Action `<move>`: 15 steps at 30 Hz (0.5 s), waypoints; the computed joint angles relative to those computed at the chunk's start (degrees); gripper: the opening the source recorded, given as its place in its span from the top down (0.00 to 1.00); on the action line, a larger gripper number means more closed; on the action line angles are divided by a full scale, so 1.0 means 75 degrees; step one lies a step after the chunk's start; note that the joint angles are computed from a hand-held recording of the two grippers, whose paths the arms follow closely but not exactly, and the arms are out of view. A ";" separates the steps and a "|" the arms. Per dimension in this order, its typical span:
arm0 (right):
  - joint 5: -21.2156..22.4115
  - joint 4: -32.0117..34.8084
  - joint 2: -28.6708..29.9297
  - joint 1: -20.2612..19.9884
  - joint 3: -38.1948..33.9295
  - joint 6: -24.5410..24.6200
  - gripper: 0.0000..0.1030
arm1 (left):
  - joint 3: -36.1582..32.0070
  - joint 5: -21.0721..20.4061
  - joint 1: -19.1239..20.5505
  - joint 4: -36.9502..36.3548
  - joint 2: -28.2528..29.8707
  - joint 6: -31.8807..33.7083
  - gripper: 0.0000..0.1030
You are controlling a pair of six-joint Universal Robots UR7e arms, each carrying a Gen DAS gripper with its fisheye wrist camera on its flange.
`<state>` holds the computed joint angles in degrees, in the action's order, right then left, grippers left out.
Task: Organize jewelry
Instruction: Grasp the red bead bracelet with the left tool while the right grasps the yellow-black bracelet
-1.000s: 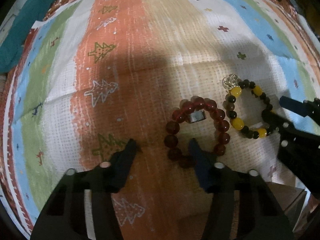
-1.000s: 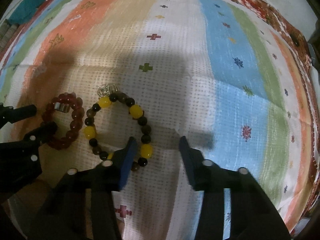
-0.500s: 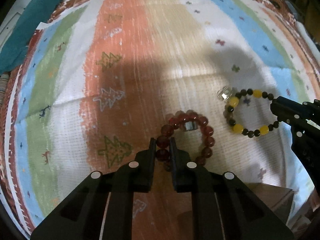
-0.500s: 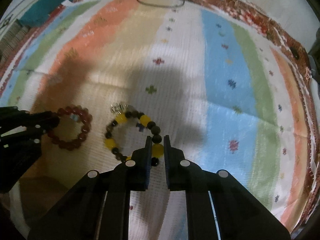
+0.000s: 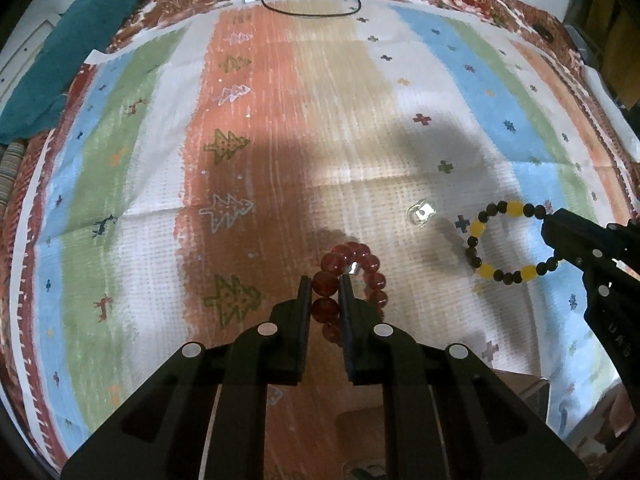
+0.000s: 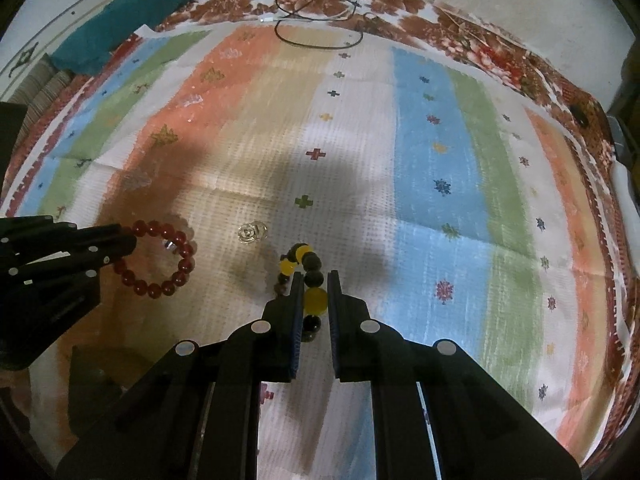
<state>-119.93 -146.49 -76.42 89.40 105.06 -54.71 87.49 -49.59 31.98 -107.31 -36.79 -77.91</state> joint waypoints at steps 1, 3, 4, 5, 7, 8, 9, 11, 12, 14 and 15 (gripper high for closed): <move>0.0017 0.0029 -0.0031 -0.0006 0.0012 -0.0010 0.88 | 0.0014 0.0014 -0.0013 -0.0004 -0.0019 -0.0008 0.88; 0.0047 0.0053 -0.0098 -0.0005 0.0053 -0.0013 0.88 | 0.0028 0.0043 -0.0067 0.0068 -0.0059 -0.0079 0.88; 0.0064 0.0067 -0.0136 -0.0003 0.0075 -0.0006 0.88 | 0.0027 0.0052 -0.0072 0.0113 -0.0073 -0.0119 0.88; 0.0080 0.0089 -0.0168 -0.0007 0.0090 -0.0006 0.88 | 0.0035 0.0053 -0.0082 0.0181 -0.0094 -0.0192 0.88; 0.0113 0.0099 -0.0238 -0.0012 0.0134 -0.0018 0.88 | 0.0067 0.0043 -0.0101 0.0255 -0.0132 -0.0298 0.88; 0.0131 0.0128 -0.0281 -0.0013 0.0155 -0.0021 0.88 | 0.0087 0.0039 -0.0114 0.0292 -0.0157 -0.0358 0.88; 0.0153 0.0147 -0.0323 -0.0013 0.0172 -0.0024 0.88 | 0.0111 0.0034 -0.0129 0.0300 -0.0182 -0.0396 0.88; 0.0204 0.0200 -0.0394 -0.0012 0.0190 -0.0018 0.88 | 0.0148 0.0051 -0.0172 0.0304 -0.0228 -0.0450 0.88; 0.0242 0.0230 -0.0441 -0.0008 0.0205 -0.0015 0.88 | 0.0158 0.0077 -0.0208 0.0323 -0.0253 -0.0479 0.88; 0.0311 0.0280 -0.0525 0.0001 0.0228 -0.0008 0.88 | 0.0171 0.0126 -0.0274 0.0346 -0.0293 -0.0516 0.88; 0.0350 0.0312 -0.0567 0.0005 0.0237 -0.0002 0.88 | 0.0170 0.0166 -0.0318 0.0386 -0.0316 -0.0543 0.87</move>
